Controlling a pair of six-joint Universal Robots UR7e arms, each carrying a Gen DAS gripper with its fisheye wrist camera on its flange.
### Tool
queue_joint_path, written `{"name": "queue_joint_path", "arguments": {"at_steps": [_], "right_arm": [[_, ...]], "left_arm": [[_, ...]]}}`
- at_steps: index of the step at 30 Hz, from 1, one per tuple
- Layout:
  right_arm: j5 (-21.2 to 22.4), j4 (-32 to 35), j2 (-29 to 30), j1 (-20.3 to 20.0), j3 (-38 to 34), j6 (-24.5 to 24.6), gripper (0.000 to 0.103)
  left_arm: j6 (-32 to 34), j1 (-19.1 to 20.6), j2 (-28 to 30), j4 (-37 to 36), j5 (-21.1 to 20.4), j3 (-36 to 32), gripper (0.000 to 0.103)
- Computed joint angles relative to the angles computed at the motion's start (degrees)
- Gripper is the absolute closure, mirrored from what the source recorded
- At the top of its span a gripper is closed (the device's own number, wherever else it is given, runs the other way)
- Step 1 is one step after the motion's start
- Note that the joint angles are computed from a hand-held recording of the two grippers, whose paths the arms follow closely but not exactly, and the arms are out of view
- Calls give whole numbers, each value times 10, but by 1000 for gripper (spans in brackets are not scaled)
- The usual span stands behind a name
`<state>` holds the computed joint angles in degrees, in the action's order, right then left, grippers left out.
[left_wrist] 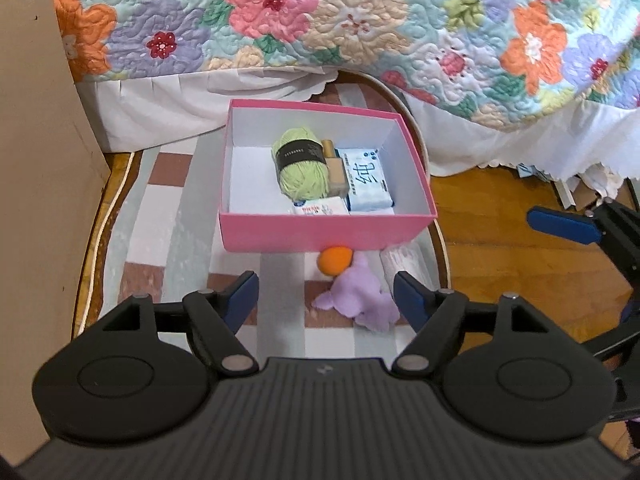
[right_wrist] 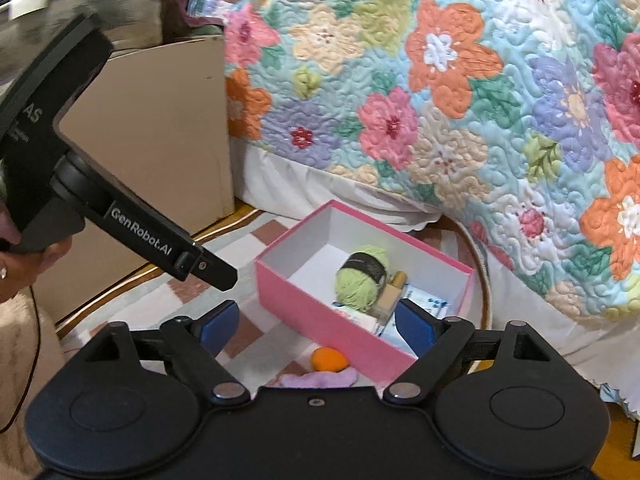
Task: Organize objects
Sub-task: 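Withdraw both grippers from the box toward the purple plush bear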
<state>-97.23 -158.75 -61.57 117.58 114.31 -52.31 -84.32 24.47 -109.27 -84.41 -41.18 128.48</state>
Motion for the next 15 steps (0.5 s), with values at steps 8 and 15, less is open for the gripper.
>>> {"name": "queue_joint_path", "arguments": {"at_steps": [8,15], "right_arm": [[22,-53,-15,-37,59,-8,14],[6,-106,11,-67,82,-33,14]], "left_arm": [[-41,-29,-21,5,-10,42,18],[-38,-3,-24,-65,4,96,13]]}}
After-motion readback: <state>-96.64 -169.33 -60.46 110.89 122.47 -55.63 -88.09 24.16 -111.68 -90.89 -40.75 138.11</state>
